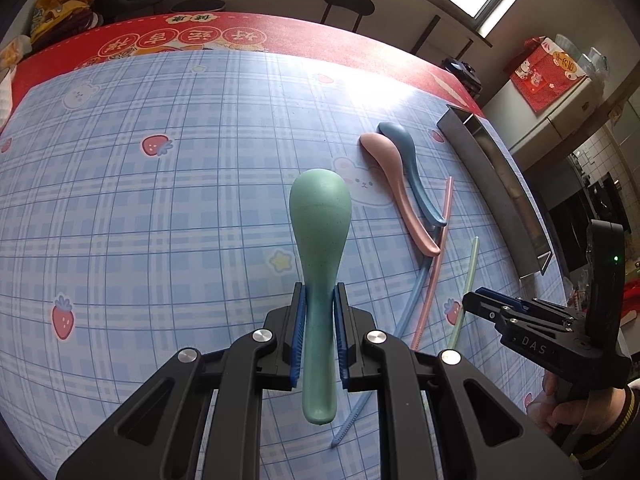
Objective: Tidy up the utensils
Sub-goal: 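Lower the right tool onto the light green chopstick and close on it, then lift the light green chopstick with the right tool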
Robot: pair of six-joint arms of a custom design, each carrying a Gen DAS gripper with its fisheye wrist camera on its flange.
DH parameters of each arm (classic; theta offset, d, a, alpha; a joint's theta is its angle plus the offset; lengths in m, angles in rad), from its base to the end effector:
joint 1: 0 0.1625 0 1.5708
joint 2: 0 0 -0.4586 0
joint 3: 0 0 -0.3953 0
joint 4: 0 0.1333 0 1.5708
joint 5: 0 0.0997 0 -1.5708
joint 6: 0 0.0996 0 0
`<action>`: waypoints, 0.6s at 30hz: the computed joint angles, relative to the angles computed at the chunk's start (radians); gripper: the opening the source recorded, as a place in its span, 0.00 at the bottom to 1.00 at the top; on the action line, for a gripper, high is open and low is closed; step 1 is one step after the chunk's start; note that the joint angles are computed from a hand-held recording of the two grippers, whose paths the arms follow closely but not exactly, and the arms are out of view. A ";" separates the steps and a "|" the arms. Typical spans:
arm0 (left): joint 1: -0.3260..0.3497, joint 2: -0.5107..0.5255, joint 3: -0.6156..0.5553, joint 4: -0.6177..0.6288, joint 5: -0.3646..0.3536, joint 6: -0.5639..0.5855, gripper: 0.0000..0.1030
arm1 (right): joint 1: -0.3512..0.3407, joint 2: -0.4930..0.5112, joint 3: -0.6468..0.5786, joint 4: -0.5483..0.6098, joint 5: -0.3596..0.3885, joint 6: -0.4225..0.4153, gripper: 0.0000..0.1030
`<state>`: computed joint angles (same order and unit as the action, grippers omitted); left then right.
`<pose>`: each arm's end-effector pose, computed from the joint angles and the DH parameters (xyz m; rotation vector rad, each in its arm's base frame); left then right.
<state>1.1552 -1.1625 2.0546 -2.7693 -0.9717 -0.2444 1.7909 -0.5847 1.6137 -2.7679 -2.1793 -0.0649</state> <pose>-0.0488 -0.5798 0.2274 0.0987 2.6008 -0.6399 0.2270 -0.6647 0.0130 0.2936 -2.5183 0.2746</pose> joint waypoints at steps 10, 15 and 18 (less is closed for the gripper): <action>0.003 0.003 -0.004 0.013 -0.016 -0.019 0.13 | -0.018 0.000 -0.013 -0.051 -0.015 -0.119 0.06; -0.004 0.006 -0.006 -0.005 -0.011 -0.016 0.13 | 0.001 0.037 -0.059 0.017 0.015 -0.138 0.07; -0.007 0.008 -0.008 -0.007 -0.013 -0.014 0.13 | 0.006 0.031 -0.067 0.079 0.011 -0.086 0.08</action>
<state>1.1487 -1.1545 2.0470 -2.7761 -0.9844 -0.2587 1.7969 -0.5536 1.5464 -2.6885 -2.1680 -0.1505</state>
